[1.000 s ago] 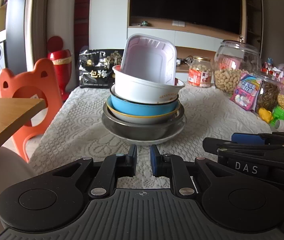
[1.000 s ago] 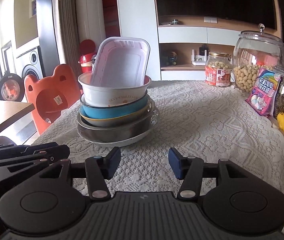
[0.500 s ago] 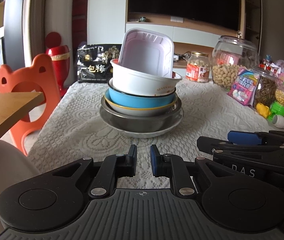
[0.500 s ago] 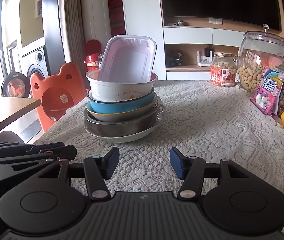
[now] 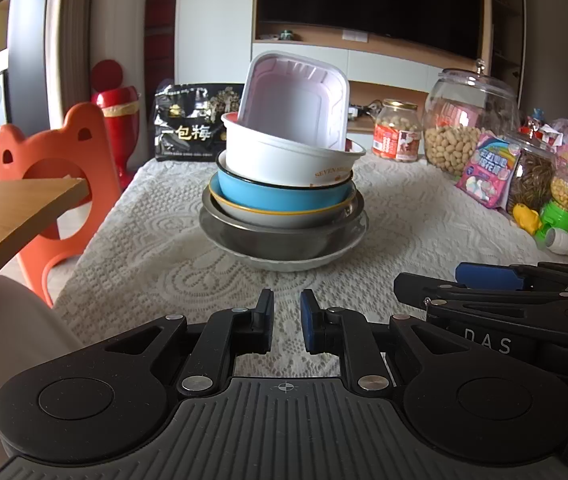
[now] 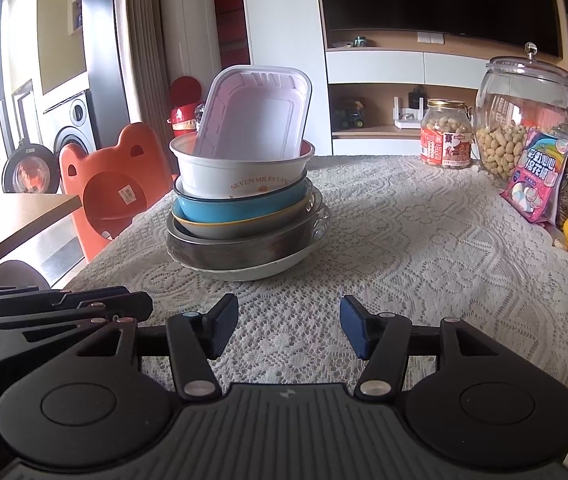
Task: Organize plates and bowls
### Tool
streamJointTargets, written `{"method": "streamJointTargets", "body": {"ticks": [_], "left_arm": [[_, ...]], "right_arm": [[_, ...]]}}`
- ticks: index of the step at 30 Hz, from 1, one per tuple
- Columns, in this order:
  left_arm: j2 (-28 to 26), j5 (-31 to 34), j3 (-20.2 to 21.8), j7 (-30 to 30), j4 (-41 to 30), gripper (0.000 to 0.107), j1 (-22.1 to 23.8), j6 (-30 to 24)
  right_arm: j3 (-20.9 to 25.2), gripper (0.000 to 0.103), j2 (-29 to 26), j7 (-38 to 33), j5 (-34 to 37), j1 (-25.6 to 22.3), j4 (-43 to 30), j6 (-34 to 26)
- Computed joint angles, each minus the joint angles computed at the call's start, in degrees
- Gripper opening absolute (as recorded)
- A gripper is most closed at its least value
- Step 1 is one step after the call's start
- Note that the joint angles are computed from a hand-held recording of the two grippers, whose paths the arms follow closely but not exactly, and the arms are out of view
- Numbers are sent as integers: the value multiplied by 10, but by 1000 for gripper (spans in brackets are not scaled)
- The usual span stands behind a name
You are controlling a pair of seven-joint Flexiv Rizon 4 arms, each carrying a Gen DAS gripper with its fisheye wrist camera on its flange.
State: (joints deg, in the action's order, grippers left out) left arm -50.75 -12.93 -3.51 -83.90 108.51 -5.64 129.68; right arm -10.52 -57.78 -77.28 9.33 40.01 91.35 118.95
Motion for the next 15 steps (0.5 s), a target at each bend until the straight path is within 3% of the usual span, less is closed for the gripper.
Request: {"method": "streamJointTargets", "body": {"ticks": [15], "left_arm": [[0, 1, 0, -1, 0, 17, 0, 0]], "right_arm": [[2, 59, 0, -1, 0, -2, 1, 1]]}}
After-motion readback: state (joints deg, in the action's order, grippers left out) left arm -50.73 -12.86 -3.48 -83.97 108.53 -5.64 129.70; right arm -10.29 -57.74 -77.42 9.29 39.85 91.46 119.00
